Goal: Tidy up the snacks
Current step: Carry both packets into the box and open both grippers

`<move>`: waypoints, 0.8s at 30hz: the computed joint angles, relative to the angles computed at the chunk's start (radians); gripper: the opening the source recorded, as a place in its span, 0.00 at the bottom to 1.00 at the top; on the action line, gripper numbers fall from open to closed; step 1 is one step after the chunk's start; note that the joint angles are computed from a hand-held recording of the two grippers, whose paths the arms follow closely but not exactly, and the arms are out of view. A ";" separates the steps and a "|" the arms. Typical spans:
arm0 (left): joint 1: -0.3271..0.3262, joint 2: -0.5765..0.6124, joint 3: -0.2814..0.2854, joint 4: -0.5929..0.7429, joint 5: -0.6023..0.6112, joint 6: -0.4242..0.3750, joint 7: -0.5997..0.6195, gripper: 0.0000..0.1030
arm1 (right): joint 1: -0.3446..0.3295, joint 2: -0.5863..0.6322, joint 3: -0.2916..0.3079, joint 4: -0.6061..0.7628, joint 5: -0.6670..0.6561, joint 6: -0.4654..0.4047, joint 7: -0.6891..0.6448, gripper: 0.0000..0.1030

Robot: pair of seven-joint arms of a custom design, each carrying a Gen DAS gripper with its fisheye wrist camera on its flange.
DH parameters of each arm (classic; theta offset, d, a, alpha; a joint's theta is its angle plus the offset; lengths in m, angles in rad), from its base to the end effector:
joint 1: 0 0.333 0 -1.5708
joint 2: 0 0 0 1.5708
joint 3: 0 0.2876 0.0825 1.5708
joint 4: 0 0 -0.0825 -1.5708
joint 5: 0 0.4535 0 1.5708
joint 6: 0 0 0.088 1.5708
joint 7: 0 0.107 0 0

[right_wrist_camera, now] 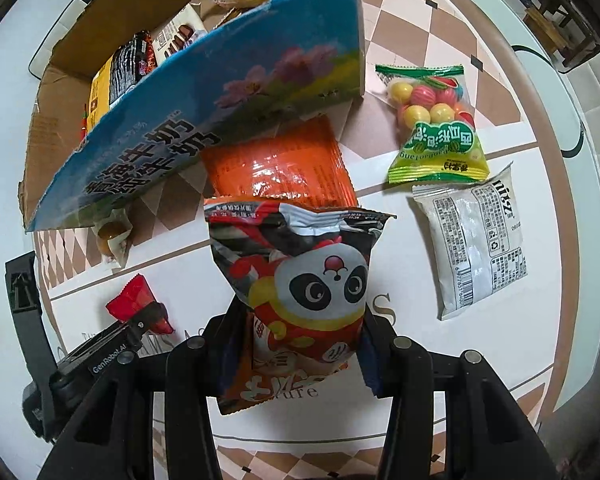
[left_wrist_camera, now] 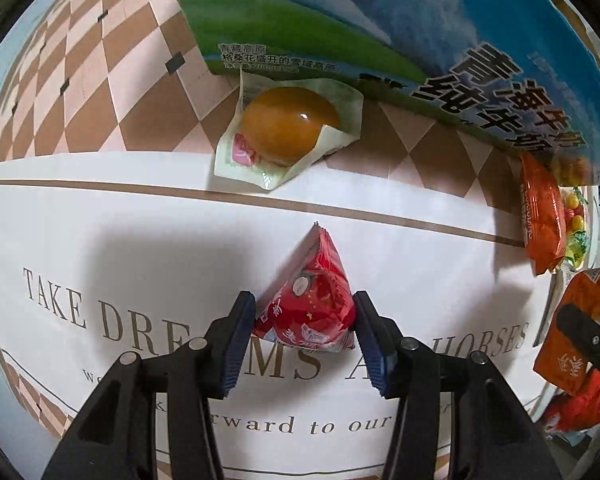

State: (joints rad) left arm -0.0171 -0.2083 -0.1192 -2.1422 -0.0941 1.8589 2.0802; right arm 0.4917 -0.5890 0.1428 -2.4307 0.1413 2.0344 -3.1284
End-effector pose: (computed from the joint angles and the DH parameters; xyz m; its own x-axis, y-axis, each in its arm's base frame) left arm 0.5482 -0.0836 0.4335 -0.5707 -0.8159 0.0927 -0.8170 0.5755 0.0362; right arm 0.3782 0.2891 0.4851 -0.8386 -0.5119 -0.1862 -0.5297 0.8461 0.0593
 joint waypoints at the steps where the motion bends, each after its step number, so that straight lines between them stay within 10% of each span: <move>1: -0.004 -0.022 -0.002 -0.025 -0.008 0.009 0.000 0.40 | -0.001 -0.001 0.001 0.001 -0.002 -0.002 0.001 0.50; 13: -0.040 -0.223 0.028 -0.001 -0.192 -0.150 0.021 0.38 | -0.044 -0.033 -0.005 0.088 -0.091 -0.058 -0.063 0.49; 24: -0.106 0.240 -0.058 0.555 -0.165 -0.237 -0.101 0.39 | -0.157 0.128 -0.056 0.315 -0.233 -0.183 -0.340 0.49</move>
